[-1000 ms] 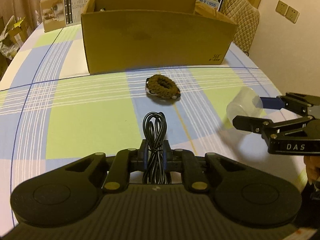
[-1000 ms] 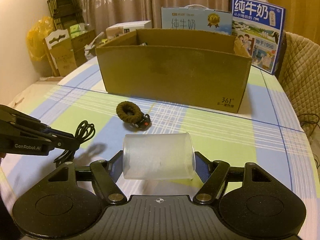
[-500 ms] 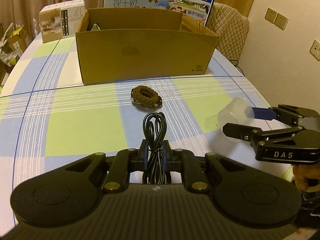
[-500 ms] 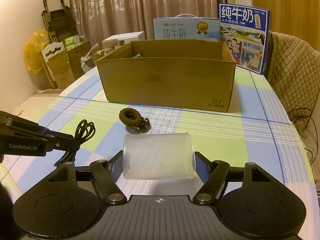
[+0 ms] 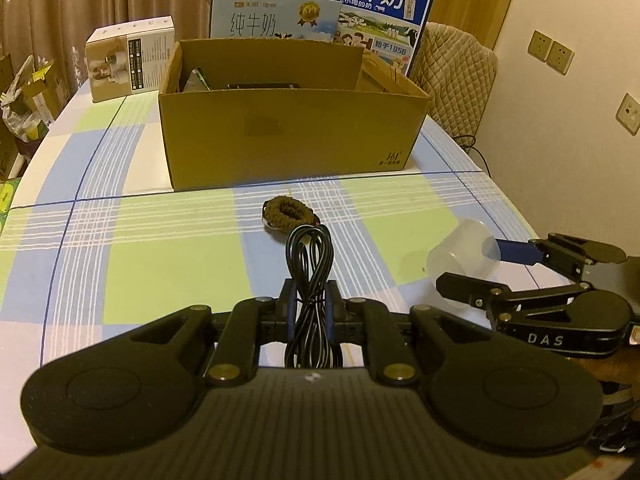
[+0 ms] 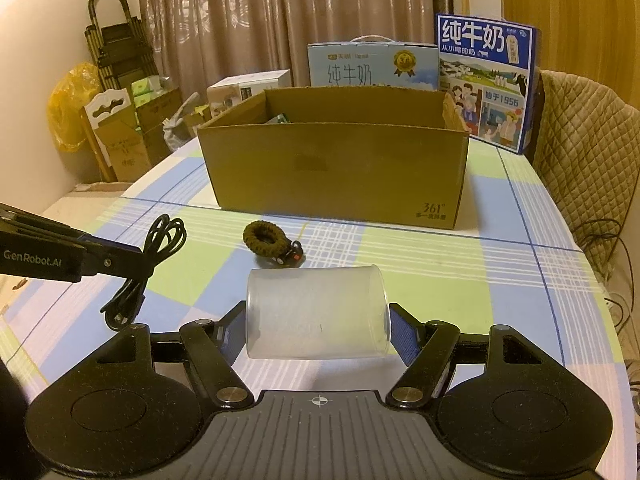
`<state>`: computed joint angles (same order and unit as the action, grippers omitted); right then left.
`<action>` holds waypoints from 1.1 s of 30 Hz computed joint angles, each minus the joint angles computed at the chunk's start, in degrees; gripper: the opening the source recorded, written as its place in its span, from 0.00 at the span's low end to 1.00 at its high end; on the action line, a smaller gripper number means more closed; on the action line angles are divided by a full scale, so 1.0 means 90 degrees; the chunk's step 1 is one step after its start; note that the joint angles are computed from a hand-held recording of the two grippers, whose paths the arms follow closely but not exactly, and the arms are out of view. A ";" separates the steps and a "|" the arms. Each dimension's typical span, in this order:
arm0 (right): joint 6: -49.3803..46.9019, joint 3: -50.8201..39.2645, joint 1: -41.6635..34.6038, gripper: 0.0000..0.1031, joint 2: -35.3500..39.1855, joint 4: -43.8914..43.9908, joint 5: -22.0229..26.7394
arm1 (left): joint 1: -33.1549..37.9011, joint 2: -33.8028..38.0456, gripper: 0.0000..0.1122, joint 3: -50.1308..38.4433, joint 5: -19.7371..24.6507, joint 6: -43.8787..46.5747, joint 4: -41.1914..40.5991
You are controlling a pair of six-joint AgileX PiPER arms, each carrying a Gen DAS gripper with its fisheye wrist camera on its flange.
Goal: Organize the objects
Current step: 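Lift the cable and cup and carry both toward the cardboard box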
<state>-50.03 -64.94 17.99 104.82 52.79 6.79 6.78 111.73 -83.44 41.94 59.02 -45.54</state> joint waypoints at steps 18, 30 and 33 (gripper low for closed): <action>0.1920 -0.0302 -0.0065 0.67 0.0056 -0.1875 0.0170 | -0.0046 0.0039 0.09 -0.0180 0.0070 -0.0097 0.0110; 0.4478 -0.1230 -0.0191 0.67 0.0233 -0.4698 0.0808 | -0.0094 0.0408 0.09 -0.1145 0.0471 -0.0461 0.0431; 0.4553 -0.1610 -0.0250 0.67 0.0326 -0.4947 0.1022 | -0.0100 0.0591 0.09 -0.1624 0.0665 -0.0658 0.0552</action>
<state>-9.05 -79.44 15.74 107.75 8.27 15.99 5.89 117.04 -98.05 47.93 53.09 -40.57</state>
